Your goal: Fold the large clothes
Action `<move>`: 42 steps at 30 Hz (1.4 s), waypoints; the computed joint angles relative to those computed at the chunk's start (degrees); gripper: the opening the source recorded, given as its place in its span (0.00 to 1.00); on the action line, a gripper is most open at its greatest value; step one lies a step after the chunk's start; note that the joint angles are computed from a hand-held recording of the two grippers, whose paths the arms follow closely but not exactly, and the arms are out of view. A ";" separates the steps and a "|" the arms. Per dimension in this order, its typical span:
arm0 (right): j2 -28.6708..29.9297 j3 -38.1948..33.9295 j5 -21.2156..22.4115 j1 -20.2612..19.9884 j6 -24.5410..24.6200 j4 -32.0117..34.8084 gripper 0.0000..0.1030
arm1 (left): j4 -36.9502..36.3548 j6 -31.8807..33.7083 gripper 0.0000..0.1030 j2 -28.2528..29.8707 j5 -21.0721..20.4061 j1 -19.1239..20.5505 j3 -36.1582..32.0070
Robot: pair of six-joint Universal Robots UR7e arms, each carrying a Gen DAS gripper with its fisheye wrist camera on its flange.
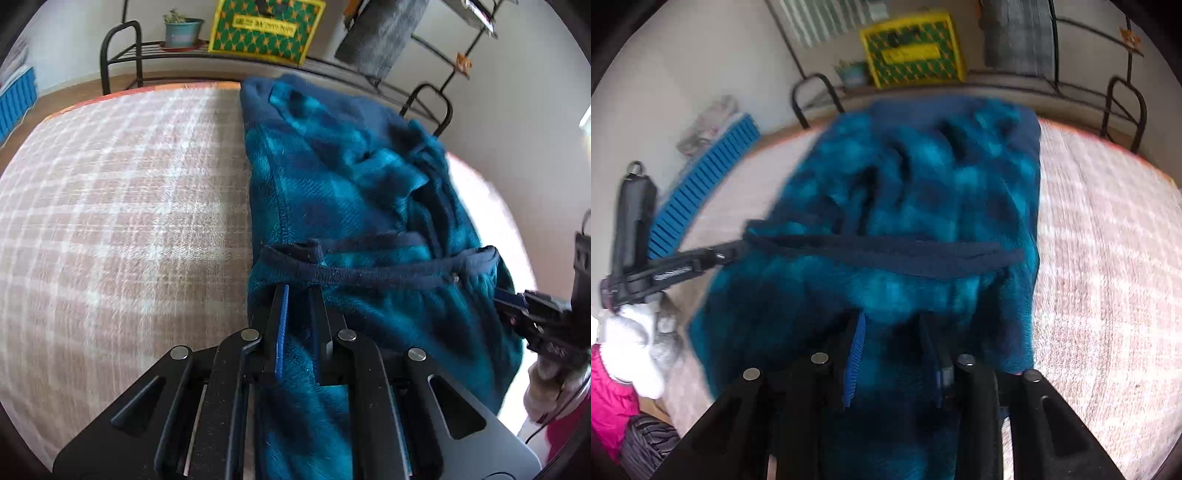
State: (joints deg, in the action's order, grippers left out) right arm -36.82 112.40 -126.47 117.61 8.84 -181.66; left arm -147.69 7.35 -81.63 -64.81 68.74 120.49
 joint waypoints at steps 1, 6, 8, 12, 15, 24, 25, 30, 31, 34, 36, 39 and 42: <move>-0.06 0.24 0.53 -0.19 -0.34 -0.91 0.28 | -0.99 1.13 0.10 0.23 0.22 -0.01 0.41; -2.96 0.64 1.46 0.82 -0.33 3.39 0.29 | 6.76 2.05 0.11 -0.29 -2.39 0.56 -3.47; -4.41 1.48 1.21 1.41 -1.07 2.41 0.34 | 9.87 1.45 0.11 -0.70 -4.57 0.87 -6.19; -9.11 3.12 0.86 2.38 -3.28 -0.05 0.45 | 8.44 2.52 0.49 -0.69 -4.61 0.25 -10.14; -10.85 2.22 -1.21 2.17 -4.89 -1.24 0.52 | 8.78 1.86 0.51 2.12 -5.33 0.79 -16.07; -11.15 -3.75 -3.33 -2.94 -7.54 -1.17 0.52 | 11.28 -1.36 0.57 14.11 -7.40 4.17 -31.76; -10.48 -4.86 -3.48 -3.56 -8.20 -1.06 0.53 | 11.52 -1.05 0.57 15.21 -7.00 4.38 -32.76; -7.60 -9.88 -1.72 -7.40 -10.38 -1.58 0.69 | 13.20 -1.83 0.58 21.31 -8.64 6.38 -38.38; -7.32 -10.19 -1.55 -7.95 -10.41 -1.89 0.69 | 13.81 -2.47 0.58 22.94 -9.07 6.95 -40.02; -5.65 -13.31 -0.28 -10.17 -10.51 -1.56 0.69 | 14.96 -3.17 0.58 26.69 -9.23 7.97 -43.64; -4.15 -16.19 -0.04 -11.23 -12.11 -1.38 0.69 | 14.78 -2.41 0.58 28.84 -9.00 8.11 -45.90; -1.93 -20.90 1.11 -12.42 -13.93 0.60 0.70 | 13.95 -0.51 0.58 31.78 -9.32 8.10 -49.22; 1.24 -26.36 0.40 -12.96 -16.35 3.15 0.73 | 15.26 0.32 0.58 35.26 -9.07 7.80 -53.51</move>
State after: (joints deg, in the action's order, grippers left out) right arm -35.58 86.04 -126.08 104.65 -7.51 -178.52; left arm -132.43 7.67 -46.38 -73.88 76.54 66.97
